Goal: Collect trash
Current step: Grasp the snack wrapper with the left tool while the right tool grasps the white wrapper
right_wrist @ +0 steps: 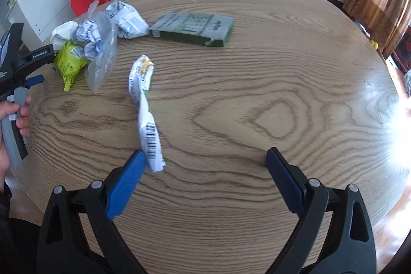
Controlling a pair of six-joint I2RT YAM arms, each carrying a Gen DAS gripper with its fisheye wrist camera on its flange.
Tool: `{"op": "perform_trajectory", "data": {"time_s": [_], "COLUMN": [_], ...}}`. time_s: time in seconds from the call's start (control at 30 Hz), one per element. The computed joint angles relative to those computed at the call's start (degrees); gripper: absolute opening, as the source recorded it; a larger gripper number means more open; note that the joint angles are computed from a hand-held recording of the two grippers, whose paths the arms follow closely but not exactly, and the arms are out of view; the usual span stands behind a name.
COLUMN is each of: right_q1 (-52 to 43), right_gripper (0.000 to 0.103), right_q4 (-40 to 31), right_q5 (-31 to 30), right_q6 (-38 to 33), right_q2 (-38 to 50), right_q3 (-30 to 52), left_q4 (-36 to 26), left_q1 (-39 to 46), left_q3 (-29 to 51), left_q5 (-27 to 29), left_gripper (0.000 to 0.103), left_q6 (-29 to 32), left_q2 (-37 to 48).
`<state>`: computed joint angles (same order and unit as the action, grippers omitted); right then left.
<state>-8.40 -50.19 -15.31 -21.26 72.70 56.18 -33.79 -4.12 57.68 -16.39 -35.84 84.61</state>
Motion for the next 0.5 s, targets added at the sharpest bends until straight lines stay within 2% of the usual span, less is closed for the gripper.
{"op": "perform_trajectory", "data": {"time_s": [0.1,0.17,0.2,0.23,0.27,0.37,0.43,0.47,0.5], "right_q1": [1.9,3.6,4.2,5.1,5.8,8.3,9.1,9.2,8.9], "right_gripper": [0.092,0.091,0.090,0.089,0.083,0.075,0.057,0.024,0.012], "right_q4": [0.8,1.5,1.8,2.2,2.6,4.8,5.3,4.5,3.3], "right_q5": [0.0,1.0,1.3,1.7,2.1,4.7,4.3,3.7,3.0], "right_q6": [0.9,1.4,1.5,1.7,1.8,2.6,2.5,2.4,2.6], "right_q2": [-0.8,-1.1,-1.1,-0.9,-0.7,-1.6,-2.7,-2.6,-2.2], "right_q3": [-0.2,-0.5,-0.8,-1.0,-1.2,-2.7,-3.3,-2.7,-1.9], "left_q4": [-0.2,-0.7,-0.7,-1.1,-1.1,-1.9,-2.9,-3.4,-4.1], "left_q1": [-1.8,-2.7,-2.9,-3.0,-2.7,-2.1,-2.3,-2.4,-2.7], "left_q3": [0.7,0.9,0.4,0.1,0.0,-0.8,-0.8,-0.9,-0.9], "left_q5": [-2.3,-2.9,-2.9,-2.5,-1.8,-0.2,-0.2,-0.1,-0.3], "left_gripper": [0.070,0.045,0.038,0.023,0.017,0.012,0.012,0.012,0.012], "left_q6": [1.1,1.3,1.2,1.0,1.0,0.5,0.2,0.1,0.1], "left_q2": [0.6,0.4,-0.2,-0.8,-0.9,-2.5,-2.9,-3.3,-3.9]}}
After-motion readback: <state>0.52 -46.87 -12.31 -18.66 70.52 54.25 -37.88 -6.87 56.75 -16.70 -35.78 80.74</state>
